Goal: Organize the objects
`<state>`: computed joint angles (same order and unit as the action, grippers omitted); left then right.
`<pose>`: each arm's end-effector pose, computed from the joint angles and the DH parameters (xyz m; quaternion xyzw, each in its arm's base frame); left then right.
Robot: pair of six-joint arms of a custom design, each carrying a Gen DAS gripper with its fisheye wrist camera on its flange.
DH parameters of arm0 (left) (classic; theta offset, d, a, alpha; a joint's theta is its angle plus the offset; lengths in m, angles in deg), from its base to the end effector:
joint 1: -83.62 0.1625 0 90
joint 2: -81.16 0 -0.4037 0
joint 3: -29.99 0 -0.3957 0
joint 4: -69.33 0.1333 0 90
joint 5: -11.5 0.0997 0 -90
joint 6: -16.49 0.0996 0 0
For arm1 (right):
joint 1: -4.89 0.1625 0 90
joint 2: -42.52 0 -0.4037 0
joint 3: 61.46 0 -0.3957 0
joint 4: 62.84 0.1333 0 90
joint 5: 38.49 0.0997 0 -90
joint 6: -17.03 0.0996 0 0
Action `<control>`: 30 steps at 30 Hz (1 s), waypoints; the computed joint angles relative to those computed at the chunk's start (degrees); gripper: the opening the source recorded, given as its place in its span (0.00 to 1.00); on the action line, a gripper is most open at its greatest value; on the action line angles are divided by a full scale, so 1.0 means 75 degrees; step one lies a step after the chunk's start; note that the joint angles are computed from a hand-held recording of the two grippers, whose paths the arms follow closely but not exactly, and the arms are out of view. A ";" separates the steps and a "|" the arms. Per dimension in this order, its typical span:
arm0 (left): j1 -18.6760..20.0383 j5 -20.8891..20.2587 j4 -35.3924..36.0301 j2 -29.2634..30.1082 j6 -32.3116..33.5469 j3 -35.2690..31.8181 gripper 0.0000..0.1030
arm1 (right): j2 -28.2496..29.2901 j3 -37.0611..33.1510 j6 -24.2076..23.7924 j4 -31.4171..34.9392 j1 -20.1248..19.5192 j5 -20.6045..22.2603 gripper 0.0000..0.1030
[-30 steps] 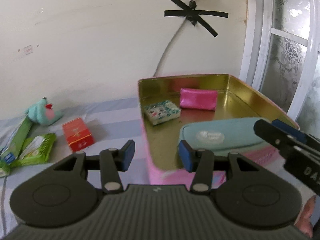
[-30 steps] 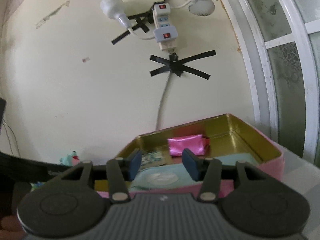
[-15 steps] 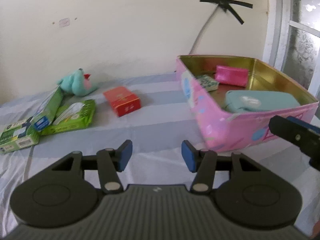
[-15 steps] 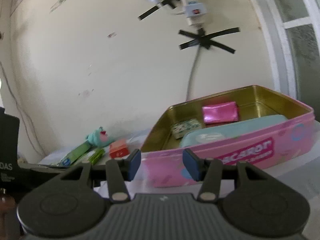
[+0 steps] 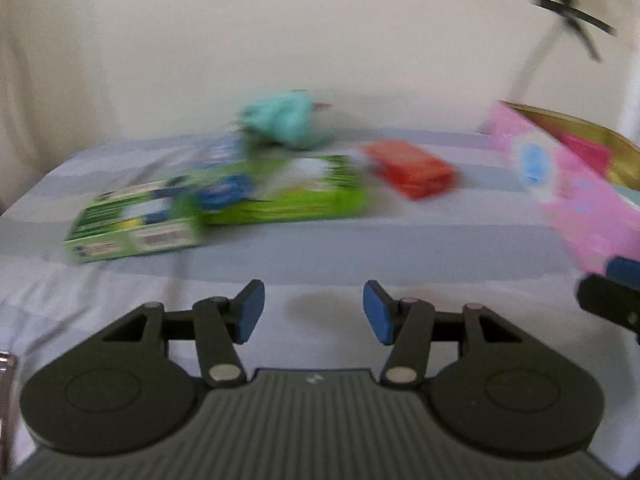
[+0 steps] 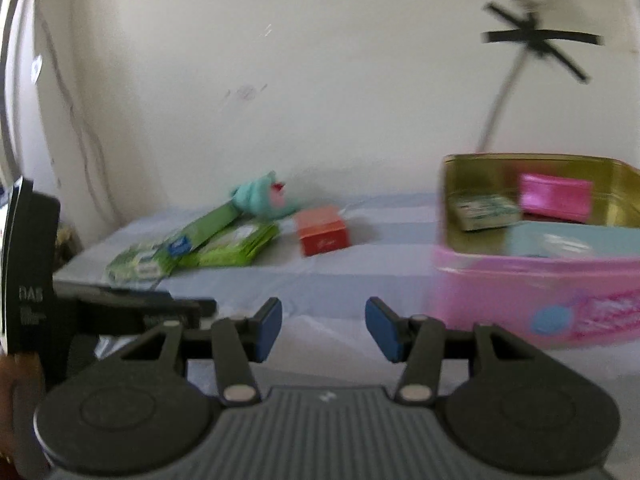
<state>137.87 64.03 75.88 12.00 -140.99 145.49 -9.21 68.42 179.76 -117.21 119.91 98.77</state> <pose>-0.0676 -0.4257 0.1303 0.3478 0.8340 -0.3344 0.2678 0.2038 -0.2944 -0.0263 0.0726 -0.7947 0.5220 0.3012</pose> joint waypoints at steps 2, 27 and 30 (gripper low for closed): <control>0.0328 -0.0003 -0.0009 -0.0019 -0.0083 -0.0230 0.55 | 0.0208 -0.0502 -0.0108 0.0489 -0.0175 -0.0140 0.46; 0.1253 0.2147 0.0716 -0.0098 -0.0283 -0.0727 0.60 | 0.0654 -0.1702 -0.1018 0.3091 -0.0885 -0.0710 0.59; 0.1485 0.3506 0.1424 0.0010 0.0156 -0.0905 0.60 | 0.0182 -0.0366 -0.1392 0.2557 -0.0231 -0.0346 0.70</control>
